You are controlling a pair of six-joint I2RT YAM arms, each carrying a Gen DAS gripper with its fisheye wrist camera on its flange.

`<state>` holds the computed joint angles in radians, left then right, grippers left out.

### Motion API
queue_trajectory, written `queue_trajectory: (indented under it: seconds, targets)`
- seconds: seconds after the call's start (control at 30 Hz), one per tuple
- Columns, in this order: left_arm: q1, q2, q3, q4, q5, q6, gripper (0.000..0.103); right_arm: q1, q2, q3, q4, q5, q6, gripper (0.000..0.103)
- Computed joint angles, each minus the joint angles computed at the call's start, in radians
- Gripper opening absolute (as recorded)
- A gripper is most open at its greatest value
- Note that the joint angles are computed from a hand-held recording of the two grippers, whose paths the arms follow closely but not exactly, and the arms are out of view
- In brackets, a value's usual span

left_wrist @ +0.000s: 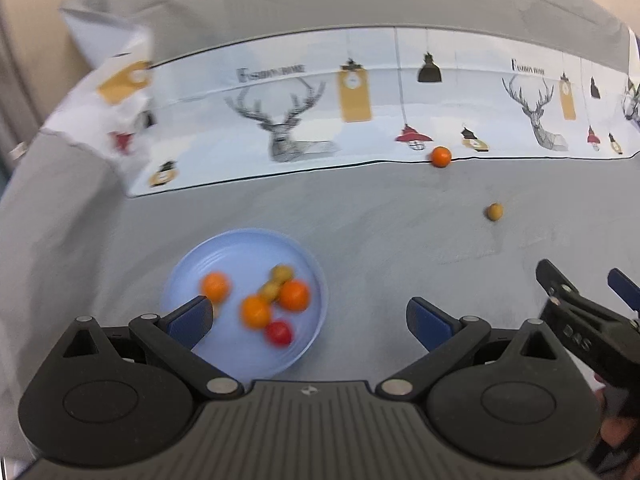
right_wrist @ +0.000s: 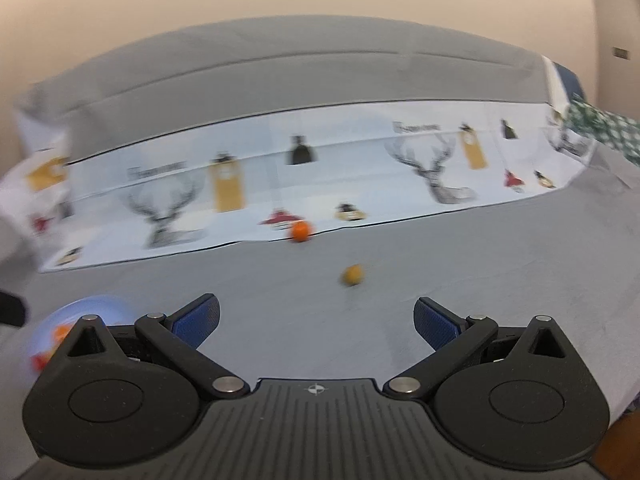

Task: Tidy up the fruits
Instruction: 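Grasp the last orange with the left tool while the right grasps the last yellow fruit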

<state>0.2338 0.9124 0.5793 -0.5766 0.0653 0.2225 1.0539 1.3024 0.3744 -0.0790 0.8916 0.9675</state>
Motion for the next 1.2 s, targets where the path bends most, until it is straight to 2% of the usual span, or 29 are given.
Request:
queue_trajectory:
  seconds: [0.1, 0.2, 0.33, 0.47, 0.5, 0.53, 0.57, 0.6, 0.63, 0.77, 0.87, 0.9, 0.93, 0.97, 1.0, 1.13, 1.2]
  targets:
    - [-0.188, 0.263, 0.065, 0.171, -0.131, -0.12, 0.103, -0.291, 0.2, -0.046, 0.404, -0.172, -0.255, 0.102]
    - [-0.283, 0.549, 0.192, 0.284, -0.184, -0.182, 0.103, -0.502, 0.484, 0.045, 0.635, -0.318, -0.381, 0.102]
    - [-0.342, 0.919, 0.467, 0.322, -0.167, -0.216, 0.103, -0.648, 0.801, 0.233, 0.781, -0.437, -0.493, 0.102]
    - [-0.377, 1.213, 0.754, 0.331, -0.13, -0.24, 0.103, -0.711, 0.978, 0.399, 0.779, -0.522, -0.572, 0.098]
    - [-0.383, 1.275, 0.825, 0.323, -0.115, -0.249, 0.103, -0.714, 0.992, 0.42, 0.769, -0.53, -0.583, 0.087]
    - [-0.39, 1.331, 0.894, 0.311, -0.102, -0.256, 0.103, -0.709, 1.006, 0.432, 0.774, -0.512, -0.595, 0.067]
    - [-0.401, 1.4, 0.982, 0.289, -0.092, -0.263, 0.103, -0.704, 1.007, 0.423, 0.805, -0.505, -0.621, 0.053]
    - [-0.409, 1.454, 1.055, 0.27, -0.083, -0.264, 0.103, -0.705, 1.008, 0.42, 0.813, -0.509, -0.645, 0.026]
    - [-0.418, 1.499, 1.117, 0.256, -0.077, -0.263, 0.103, -0.706, 1.014, 0.425, 0.814, -0.493, -0.646, 0.027]
    - [-0.456, 1.644, 1.336, 0.194, -0.116, -0.246, 0.103, -0.739, 1.034, 0.453, 0.787, -0.394, -0.59, 0.027]
    - [-0.47, 1.748, 1.506, 0.11, -0.151, -0.258, 0.102, -0.764, 1.042, 0.44, 0.816, -0.394, -0.559, 0.027]
    - [-0.467, 1.758, 1.519, 0.111, -0.143, -0.279, 0.086, -0.76, 1.043, 0.438, 0.818, -0.386, -0.562, 0.027]
    - [-0.458, 1.758, 1.513, 0.125, -0.11, -0.303, 0.072, -0.756, 1.048, 0.444, 0.815, -0.377, -0.568, 0.027]
    - [-0.45, 1.758, 1.518, 0.119, -0.087, -0.313, 0.046, -0.754, 1.051, 0.445, 0.816, -0.373, -0.57, 0.027]
    - [-0.45, 1.744, 1.494, 0.143, -0.097, -0.317, 0.039, -0.755, 1.05, 0.445, 0.816, -0.374, -0.568, 0.027]
    - [-0.444, 1.657, 1.353, 0.22, -0.112, -0.29, 0.039, -0.762, 1.036, 0.431, 0.819, -0.388, -0.549, 0.027]
    - [-0.433, 1.573, 1.232, 0.255, -0.104, -0.293, 0.039, -0.765, 1.026, 0.417, 0.833, -0.392, -0.53, 0.027]
